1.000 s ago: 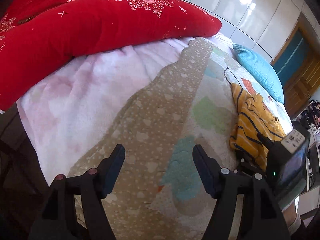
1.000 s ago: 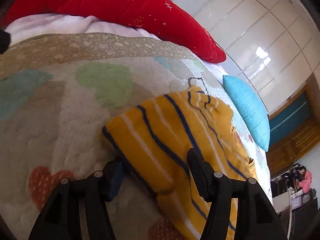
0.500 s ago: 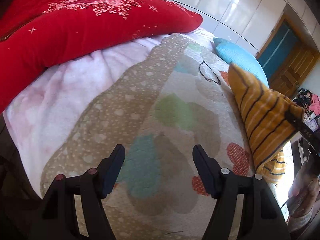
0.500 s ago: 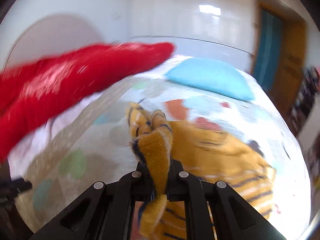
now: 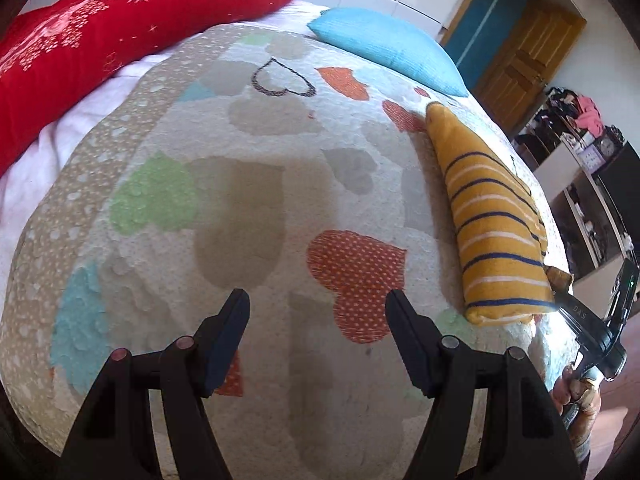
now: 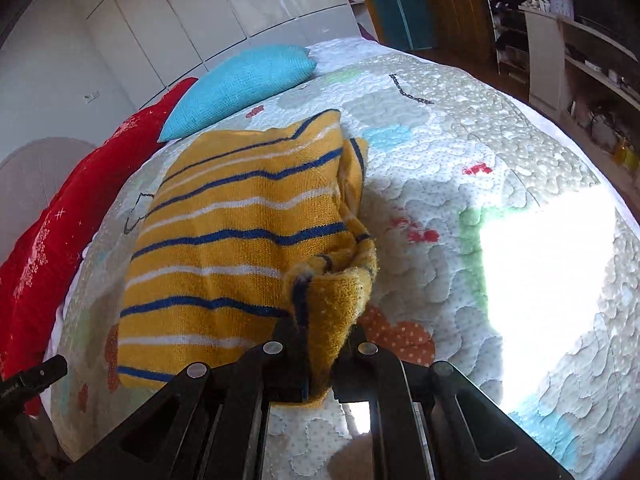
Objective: Fold small clothes
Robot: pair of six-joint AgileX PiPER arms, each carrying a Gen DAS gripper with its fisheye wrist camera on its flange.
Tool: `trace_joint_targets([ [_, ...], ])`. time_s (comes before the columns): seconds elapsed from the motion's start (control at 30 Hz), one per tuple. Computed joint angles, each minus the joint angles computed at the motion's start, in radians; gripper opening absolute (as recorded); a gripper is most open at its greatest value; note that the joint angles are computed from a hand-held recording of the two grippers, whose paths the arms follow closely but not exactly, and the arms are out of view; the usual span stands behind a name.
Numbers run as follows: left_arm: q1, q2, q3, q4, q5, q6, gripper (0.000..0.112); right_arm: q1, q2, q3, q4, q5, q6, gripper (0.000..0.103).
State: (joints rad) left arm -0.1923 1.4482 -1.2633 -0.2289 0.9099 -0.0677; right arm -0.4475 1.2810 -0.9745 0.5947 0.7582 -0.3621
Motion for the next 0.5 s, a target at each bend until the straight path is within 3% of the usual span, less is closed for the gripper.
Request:
trace_joint_targets([
  [0.17, -0.121, 0.057, -0.078, 0.068, -0.01, -0.049, 0.069, -0.002, 0.016, 0.013, 0.016, -0.002, -0.068, 0.011],
  [0.27, -0.133, 0.125, -0.169, 0.039, 0.003, -0.018, 0.078, -0.125, 0.003, -0.016, 0.146, 0.127, -0.199, 0.018],
  [0.3, -0.128, 0.153, -0.206, 0.016, 0.008, -0.003, 0.082, -0.186, -0.004, -0.028, 0.208, 0.181, -0.246, 0.029],
  [0.33, -0.129, 0.183, -0.243, 0.005, 0.014, -0.001, 0.084, -0.241, -0.008, -0.045, 0.257, 0.226, -0.279, 0.047],
  [0.4, -0.126, 0.253, -0.325, -0.045, 0.021, 0.033, 0.086, -0.305, 0.006, -0.089, 0.312, 0.265, -0.31, 0.073],
  [0.43, -0.124, 0.301, -0.378, -0.073, 0.031, 0.056, 0.088, -0.315, 0.032, -0.121, 0.322, 0.27, -0.312, 0.08],
  [0.5, -0.122, 0.401, -0.489, -0.12, 0.069, 0.078, 0.089, -0.305, 0.137, -0.215, 0.32, 0.303, -0.301, 0.082],
])
